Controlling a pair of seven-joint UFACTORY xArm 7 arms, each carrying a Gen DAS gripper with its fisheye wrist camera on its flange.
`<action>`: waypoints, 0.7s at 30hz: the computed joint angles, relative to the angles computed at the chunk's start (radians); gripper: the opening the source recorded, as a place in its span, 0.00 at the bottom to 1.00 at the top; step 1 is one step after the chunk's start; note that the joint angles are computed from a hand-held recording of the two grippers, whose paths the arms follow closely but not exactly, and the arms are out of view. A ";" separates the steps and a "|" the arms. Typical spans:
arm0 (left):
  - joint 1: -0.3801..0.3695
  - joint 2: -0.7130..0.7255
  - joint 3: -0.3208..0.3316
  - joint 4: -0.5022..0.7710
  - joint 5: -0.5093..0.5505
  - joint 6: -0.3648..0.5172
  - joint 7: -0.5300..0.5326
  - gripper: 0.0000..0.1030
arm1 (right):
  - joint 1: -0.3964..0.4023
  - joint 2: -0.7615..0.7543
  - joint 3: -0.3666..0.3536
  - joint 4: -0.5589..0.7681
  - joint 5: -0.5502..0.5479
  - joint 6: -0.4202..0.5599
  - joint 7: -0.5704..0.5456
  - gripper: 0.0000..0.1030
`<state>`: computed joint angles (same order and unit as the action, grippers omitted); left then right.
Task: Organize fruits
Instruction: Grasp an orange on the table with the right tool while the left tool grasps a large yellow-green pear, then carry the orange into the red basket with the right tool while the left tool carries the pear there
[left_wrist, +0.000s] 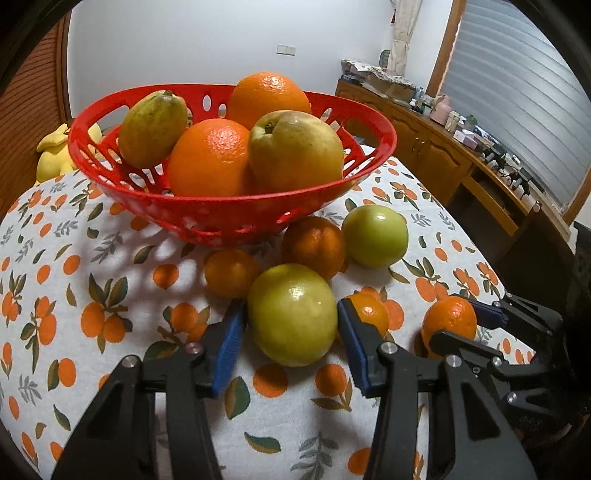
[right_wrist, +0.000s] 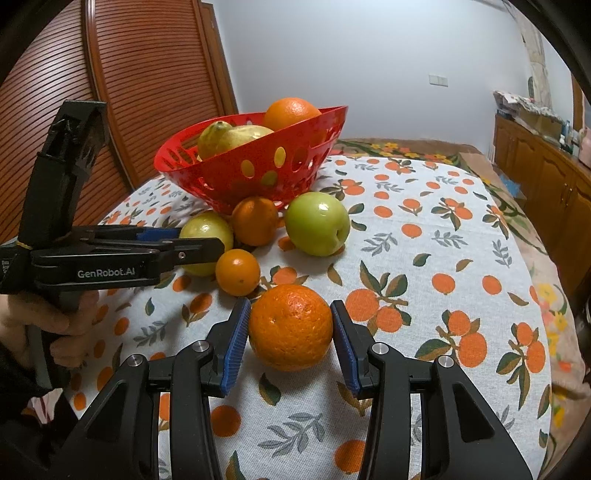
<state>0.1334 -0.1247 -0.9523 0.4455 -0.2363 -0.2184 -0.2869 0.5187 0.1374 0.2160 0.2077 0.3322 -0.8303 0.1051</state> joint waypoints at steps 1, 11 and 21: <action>-0.045 -0.001 0.048 -0.008 0.012 -0.002 -0.009 0.47 | 0.001 -0.001 0.001 0.000 0.003 0.002 -0.001 0.43; -0.462 -0.093 0.471 -0.122 0.101 -0.035 -0.072 0.47 | -0.004 0.001 -0.002 0.006 -0.004 0.019 0.003 0.43; -0.557 -0.150 0.608 -0.190 0.161 -0.073 -0.132 0.47 | -0.003 0.003 -0.002 0.005 -0.004 0.012 0.005 0.43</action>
<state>-0.4233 -0.2749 -0.3445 0.2556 -0.0750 -0.2914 -0.4188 0.5159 0.1407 0.2142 0.2130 0.3284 -0.8183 0.1099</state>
